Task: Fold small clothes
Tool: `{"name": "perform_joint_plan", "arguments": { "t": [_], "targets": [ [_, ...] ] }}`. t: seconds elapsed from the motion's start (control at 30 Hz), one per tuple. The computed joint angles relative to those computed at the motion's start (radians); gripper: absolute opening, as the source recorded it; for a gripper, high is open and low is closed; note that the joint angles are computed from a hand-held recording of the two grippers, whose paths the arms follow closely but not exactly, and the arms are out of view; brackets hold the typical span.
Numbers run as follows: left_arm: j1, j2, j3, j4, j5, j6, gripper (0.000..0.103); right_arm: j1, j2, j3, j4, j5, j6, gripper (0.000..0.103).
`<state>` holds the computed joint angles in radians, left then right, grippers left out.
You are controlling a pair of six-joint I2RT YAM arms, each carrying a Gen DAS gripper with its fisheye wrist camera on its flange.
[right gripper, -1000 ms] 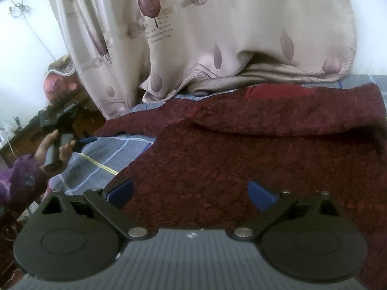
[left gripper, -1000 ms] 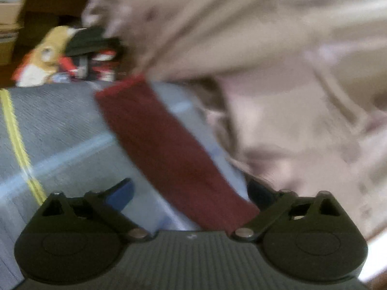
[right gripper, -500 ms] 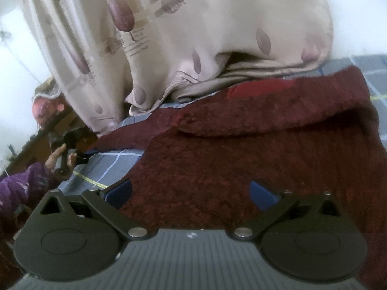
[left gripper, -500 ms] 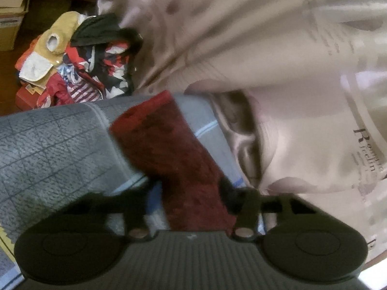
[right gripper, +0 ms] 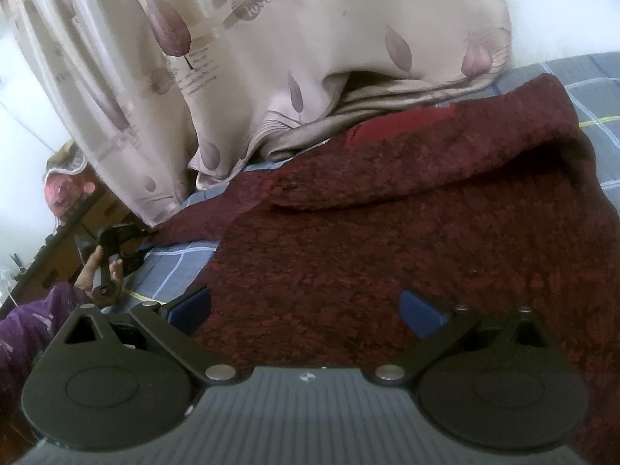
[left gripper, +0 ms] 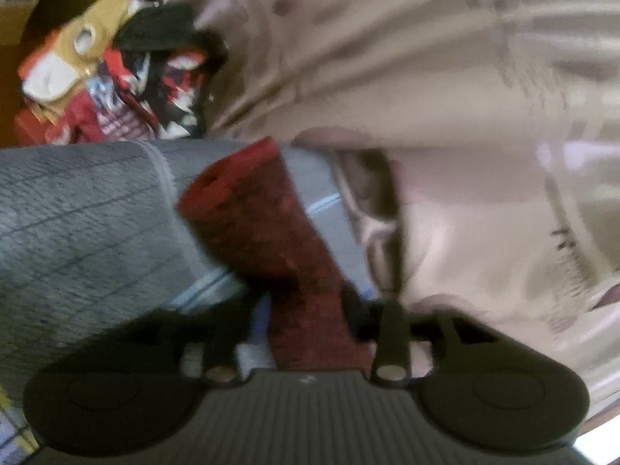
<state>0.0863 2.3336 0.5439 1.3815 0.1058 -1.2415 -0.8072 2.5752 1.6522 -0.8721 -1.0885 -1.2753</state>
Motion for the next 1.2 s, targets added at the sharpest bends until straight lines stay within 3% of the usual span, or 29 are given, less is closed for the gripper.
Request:
{"name": "perform_joint_plan", "arguments": {
  "t": [0.03,0.1,0.17,0.27,0.3,0.33,0.37,0.4,0.57,0.73,0.93,1.2],
  "targets": [
    [0.002,0.006,0.001,0.024,0.004,-0.022,0.058,0.001,-0.001,-0.002,0.005,0.002,0.003,0.103],
    [-0.013,-0.014,0.012,0.005,-0.017,-0.023,0.079,0.002,-0.003,-0.009,0.01,0.002,0.001,0.103],
    [-0.038,-0.067,0.045,-0.114,-0.048,0.013,0.087,0.004,-0.001,-0.009,0.017,0.005,0.009,0.103],
    [-0.075,-0.101,0.092,-0.236,-0.113,0.049,0.089,0.01,0.003,-0.011,0.019,0.011,0.017,0.103],
    [-0.084,-0.098,0.093,-0.231,-0.132,0.054,0.085,0.011,0.003,-0.013,0.017,0.013,0.013,0.103],
    [-0.096,-0.093,0.09,-0.219,-0.159,0.051,0.074,0.011,0.0,-0.018,0.022,0.014,0.01,0.103],
    [-0.097,-0.08,0.089,-0.203,-0.155,0.043,0.023,0.011,-0.001,-0.02,0.026,0.013,0.01,0.103],
    [-0.096,-0.071,0.091,-0.2,-0.142,0.039,0.01,0.01,0.001,-0.017,0.02,0.012,0.004,0.103],
    [-0.237,-0.175,0.027,-0.185,-0.374,0.123,0.01,-0.001,0.024,0.023,-0.016,-0.004,0.007,0.103],
    [-0.414,-0.362,0.043,-0.266,-0.498,0.236,0.01,-0.019,0.055,0.079,-0.064,-0.031,0.025,0.103],
    [-0.599,-0.429,0.241,-0.435,-0.502,0.353,0.01,-0.05,0.1,0.155,-0.154,-0.062,0.012,0.103],
    [-0.74,-0.171,0.69,-0.627,-0.425,0.351,0.01,-0.105,0.196,0.356,-0.36,-0.102,-0.046,0.103]
  ]
}}
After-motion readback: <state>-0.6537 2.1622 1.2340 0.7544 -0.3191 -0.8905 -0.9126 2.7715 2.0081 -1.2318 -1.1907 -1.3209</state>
